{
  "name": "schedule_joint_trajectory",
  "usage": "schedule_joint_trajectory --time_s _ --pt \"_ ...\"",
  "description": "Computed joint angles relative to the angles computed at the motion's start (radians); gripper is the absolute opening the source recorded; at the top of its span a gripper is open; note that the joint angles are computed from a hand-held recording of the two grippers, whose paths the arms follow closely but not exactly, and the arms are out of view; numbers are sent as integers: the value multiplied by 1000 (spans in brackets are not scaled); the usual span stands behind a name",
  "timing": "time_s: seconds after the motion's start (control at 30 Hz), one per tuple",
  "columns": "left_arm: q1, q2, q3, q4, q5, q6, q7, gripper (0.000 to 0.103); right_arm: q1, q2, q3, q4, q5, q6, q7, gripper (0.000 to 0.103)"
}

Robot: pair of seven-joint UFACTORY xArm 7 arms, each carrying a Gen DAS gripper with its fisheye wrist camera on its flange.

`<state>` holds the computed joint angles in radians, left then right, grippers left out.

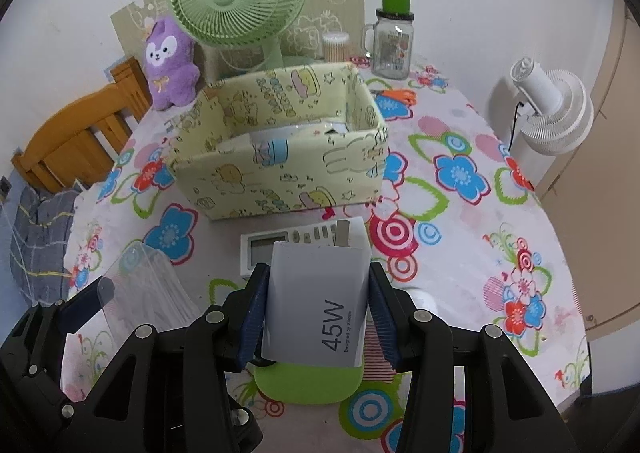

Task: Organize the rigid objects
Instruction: 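Lift the charger box with the right tool while the left tool lifts the clear floss box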

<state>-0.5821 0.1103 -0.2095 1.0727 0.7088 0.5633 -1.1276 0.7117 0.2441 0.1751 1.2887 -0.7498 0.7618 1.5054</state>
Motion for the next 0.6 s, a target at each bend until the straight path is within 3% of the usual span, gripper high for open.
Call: schedule_joint_trajectory --time_s 0.6 --pt "-6 -64 -43 54 -35 108 -6 93 -38 -117 48 -27 -3 33 -23 51"
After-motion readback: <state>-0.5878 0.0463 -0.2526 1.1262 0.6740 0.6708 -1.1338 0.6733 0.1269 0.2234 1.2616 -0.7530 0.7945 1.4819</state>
